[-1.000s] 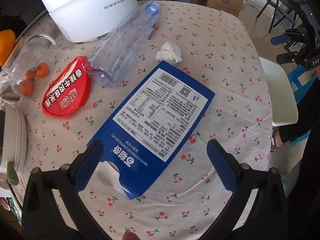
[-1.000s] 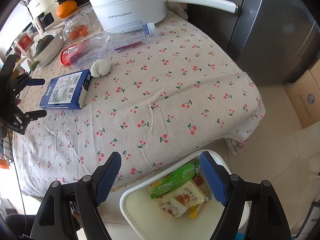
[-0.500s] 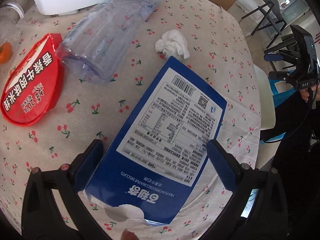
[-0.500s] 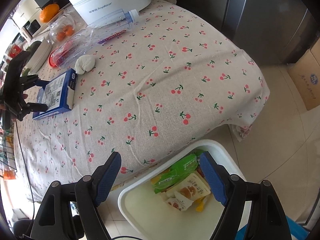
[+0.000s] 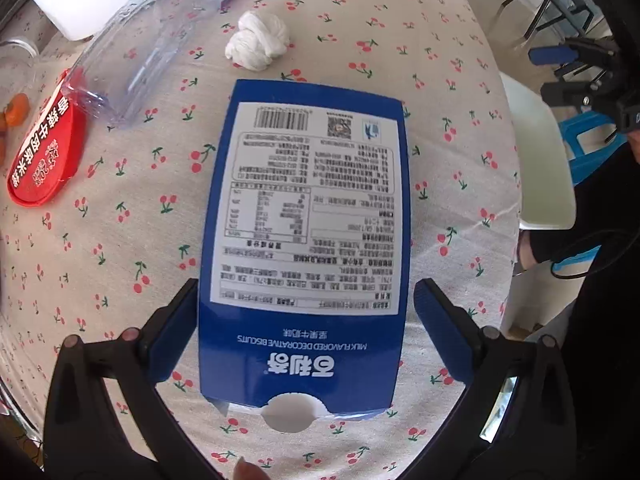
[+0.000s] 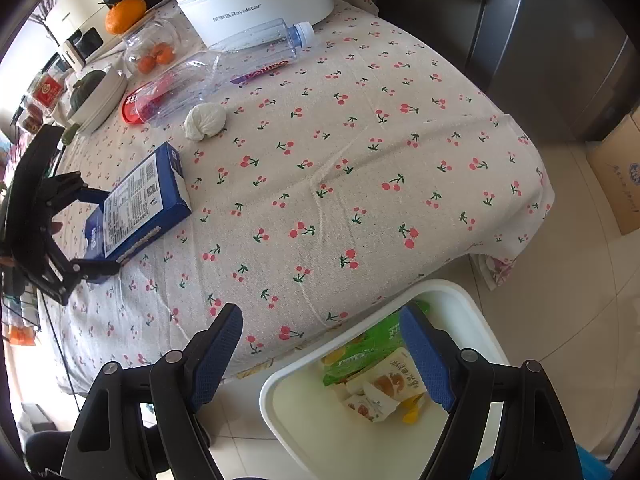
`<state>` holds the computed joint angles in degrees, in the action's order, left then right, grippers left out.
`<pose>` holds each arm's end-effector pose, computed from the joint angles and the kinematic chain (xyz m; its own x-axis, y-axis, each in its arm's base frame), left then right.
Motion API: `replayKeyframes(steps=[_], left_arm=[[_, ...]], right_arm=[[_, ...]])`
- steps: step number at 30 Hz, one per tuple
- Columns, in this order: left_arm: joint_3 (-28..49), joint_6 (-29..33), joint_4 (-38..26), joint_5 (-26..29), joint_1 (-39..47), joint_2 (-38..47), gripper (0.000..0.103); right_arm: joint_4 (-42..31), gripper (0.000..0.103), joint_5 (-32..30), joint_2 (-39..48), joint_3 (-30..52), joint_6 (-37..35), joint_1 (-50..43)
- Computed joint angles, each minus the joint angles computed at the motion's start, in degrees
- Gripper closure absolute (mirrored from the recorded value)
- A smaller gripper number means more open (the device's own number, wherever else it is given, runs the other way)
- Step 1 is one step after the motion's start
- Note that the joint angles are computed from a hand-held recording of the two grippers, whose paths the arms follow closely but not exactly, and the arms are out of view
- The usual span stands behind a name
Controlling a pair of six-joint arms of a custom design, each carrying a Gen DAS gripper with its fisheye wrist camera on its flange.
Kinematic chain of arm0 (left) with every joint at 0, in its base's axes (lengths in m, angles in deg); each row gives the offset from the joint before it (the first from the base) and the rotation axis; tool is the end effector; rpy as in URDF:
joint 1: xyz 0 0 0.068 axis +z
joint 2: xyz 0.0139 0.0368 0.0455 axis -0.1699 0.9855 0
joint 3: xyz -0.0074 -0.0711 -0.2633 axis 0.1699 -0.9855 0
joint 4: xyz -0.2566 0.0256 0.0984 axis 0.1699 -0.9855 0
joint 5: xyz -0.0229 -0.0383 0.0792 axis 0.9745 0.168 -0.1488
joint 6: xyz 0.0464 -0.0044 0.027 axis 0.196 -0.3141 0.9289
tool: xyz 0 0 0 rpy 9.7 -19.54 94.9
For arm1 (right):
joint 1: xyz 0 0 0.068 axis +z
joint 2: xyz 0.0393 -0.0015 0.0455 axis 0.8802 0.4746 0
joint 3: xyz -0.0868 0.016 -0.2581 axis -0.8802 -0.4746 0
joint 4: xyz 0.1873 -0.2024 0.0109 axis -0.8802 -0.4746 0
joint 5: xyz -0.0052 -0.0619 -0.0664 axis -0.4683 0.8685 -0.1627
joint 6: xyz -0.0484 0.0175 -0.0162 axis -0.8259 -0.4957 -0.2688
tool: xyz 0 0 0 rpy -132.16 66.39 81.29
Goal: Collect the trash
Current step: 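Grasp the blue biscuit box with the left tool and lift it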
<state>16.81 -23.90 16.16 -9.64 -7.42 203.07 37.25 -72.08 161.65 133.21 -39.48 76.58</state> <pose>0.3798 0.0093 0.1143 -0.4642 0.8687 -0.1730 0.8852 0.4617 -0.0569 0.2568 0.0670 0.1542 -0.9416 0.1507 -0.3010 0.1296 0.9876 0.0888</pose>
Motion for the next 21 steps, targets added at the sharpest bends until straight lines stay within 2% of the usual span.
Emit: replayKeyframes(steps=[3, 6, 11, 14, 21], left_arm=[[-6.8, -2.69, 6.89, -2.64, -1.47, -3.61, 0.001], [-9.01, -10.34, 9.43, -1.58, -1.36, -4.61, 0.001], [-11.63, -24.01, 11.53, 4.34, 2.6, -6.17, 0.006], [-14.02, -30.04, 10.76, 9.43, 5.89, -8.44, 0.008], [-19.15, -35.73, 10.31, 15.38, 15.28, -18.86, 0.011]], right_arm=[[0.35, 0.021, 0.62, 0.36, 0.38, 1.09, 0.37], [1.04, 0.021, 1.35, 0.67, 0.69, 1.93, 0.76], [3.37, 0.021, 1.91, 2.48, 1.07, 2.45, 1.19], [4.16, 0.021, 2.07, 4.86, 2.83, 2.83, 1.63], [10.85, 0.021, 0.03, 13.75, 9.87, 4.99, 4.35]])
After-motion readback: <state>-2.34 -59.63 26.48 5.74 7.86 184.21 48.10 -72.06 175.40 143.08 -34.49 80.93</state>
